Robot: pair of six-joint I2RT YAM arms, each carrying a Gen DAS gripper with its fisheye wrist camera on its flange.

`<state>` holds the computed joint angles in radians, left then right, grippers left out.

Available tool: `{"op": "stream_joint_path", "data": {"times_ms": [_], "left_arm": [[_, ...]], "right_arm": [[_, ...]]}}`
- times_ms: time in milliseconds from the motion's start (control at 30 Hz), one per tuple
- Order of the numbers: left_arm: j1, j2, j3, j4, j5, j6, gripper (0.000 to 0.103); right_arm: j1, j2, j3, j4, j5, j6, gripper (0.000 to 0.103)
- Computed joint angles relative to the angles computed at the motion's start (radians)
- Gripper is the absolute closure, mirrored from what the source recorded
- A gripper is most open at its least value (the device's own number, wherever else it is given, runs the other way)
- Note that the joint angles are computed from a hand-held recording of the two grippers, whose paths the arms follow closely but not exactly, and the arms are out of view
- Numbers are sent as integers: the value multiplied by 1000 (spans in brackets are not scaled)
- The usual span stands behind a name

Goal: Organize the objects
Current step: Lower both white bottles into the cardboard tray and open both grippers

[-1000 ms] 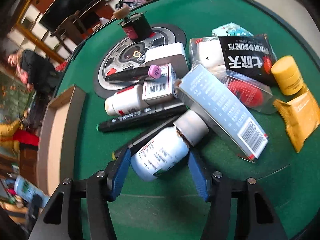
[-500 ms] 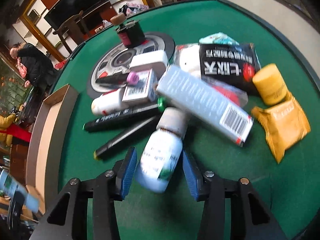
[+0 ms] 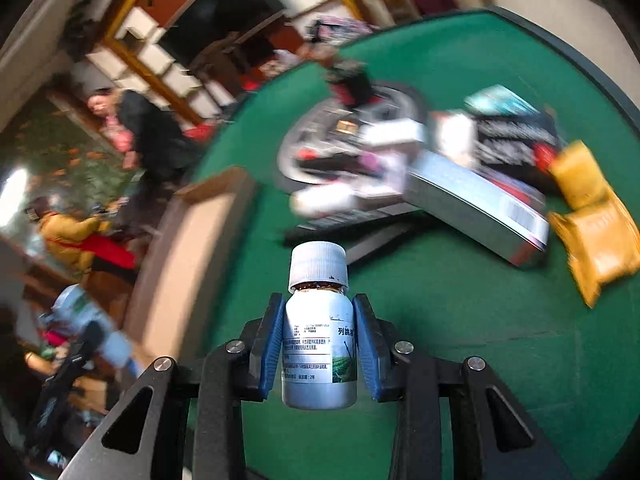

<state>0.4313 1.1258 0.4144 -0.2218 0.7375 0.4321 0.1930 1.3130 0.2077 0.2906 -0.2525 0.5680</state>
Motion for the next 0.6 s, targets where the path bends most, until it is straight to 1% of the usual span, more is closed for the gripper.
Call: {"op": "stream_joint_path", "data": {"times_ms": [67, 133, 200, 333, 367, 400, 467, 600], "left_arm": [[-6, 81, 64, 8, -27, -2, 70], [-32, 137, 102, 52, -71, -16, 70], [-84, 220, 150, 127, -152, -41, 70], [-150, 448, 316, 138, -207, -96, 70], [-163, 492, 347, 143, -225, -106, 70], [-176, 540, 381, 149, -242, -117, 70], [-196, 667, 480, 136, -260, -148, 70], [-219, 833, 618, 102, -267, -188, 70]], "right_arm": [[40, 18, 65, -10, -47, 16, 66], [79, 80, 144, -12, -73, 32, 65], [129, 179, 254, -11, -81, 47, 65], [188, 405, 512, -58, -82, 74, 65], [200, 479, 598, -83, -74, 78, 65], [209, 525, 655, -104, -60, 79, 65], [226, 630, 787, -165, -28, 79, 65], [229, 781, 975, -260, 35, 76, 65]]}}
